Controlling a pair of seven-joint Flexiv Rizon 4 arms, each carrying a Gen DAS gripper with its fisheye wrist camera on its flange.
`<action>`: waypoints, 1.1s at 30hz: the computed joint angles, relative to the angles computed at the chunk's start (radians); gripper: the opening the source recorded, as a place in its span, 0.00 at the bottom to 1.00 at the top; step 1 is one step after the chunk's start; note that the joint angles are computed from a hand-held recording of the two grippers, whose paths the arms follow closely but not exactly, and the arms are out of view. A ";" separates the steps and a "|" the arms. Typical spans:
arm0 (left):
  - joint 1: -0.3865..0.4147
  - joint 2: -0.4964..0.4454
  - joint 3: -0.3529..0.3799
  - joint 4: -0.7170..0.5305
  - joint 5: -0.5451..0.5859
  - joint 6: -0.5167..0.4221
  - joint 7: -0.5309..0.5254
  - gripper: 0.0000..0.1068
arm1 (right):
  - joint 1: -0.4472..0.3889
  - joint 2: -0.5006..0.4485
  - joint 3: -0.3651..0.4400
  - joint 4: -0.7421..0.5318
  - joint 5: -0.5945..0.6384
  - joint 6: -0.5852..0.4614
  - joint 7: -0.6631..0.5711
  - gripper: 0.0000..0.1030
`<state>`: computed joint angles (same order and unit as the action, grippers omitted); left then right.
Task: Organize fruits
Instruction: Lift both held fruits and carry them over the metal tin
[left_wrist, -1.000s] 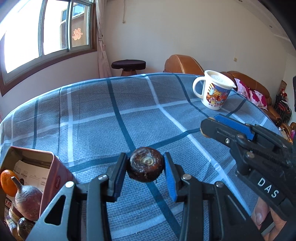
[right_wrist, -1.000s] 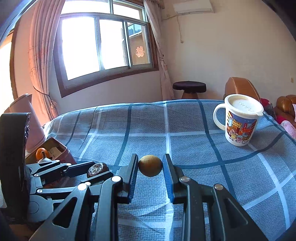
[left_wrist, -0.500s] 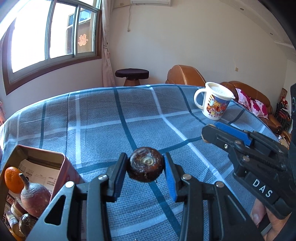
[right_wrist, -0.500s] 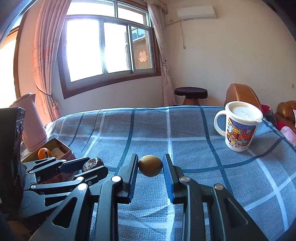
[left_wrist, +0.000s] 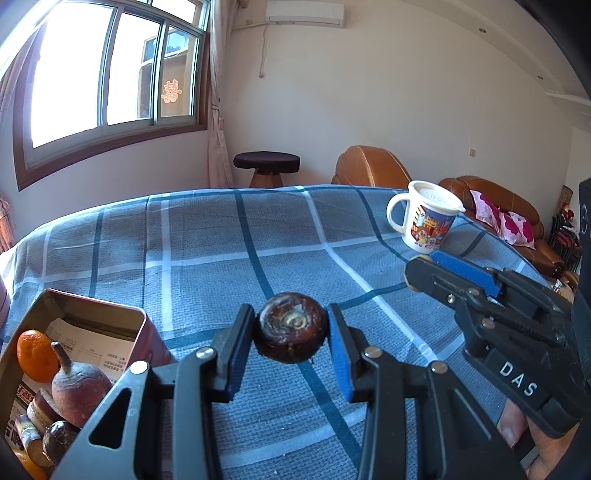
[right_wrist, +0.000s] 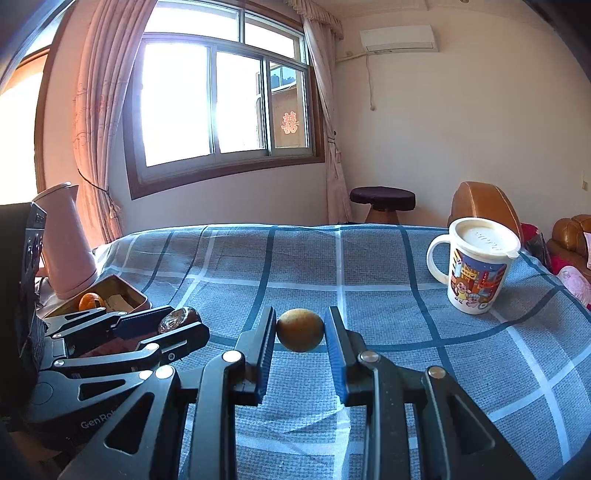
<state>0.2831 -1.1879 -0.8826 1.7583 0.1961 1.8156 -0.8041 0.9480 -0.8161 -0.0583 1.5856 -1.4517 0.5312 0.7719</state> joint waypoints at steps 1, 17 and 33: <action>0.003 -0.003 -0.004 0.001 0.003 0.002 0.001 0.38 | 0.002 0.000 0.000 0.000 0.000 -0.003 0.000 0.28; 0.017 -0.022 -0.002 0.016 0.118 0.097 -0.022 0.39 | 0.017 -0.004 -0.002 -0.007 -0.004 -0.040 -0.009 0.28; 0.038 -0.037 -0.006 0.019 0.181 0.132 -0.059 0.38 | 0.035 -0.006 -0.002 -0.007 -0.022 -0.079 -0.013 0.28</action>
<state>0.3211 -1.2250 -0.8889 1.7773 0.3773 1.9481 -0.8628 0.9825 -0.8219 -0.0601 1.5790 -1.4739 0.4521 0.7591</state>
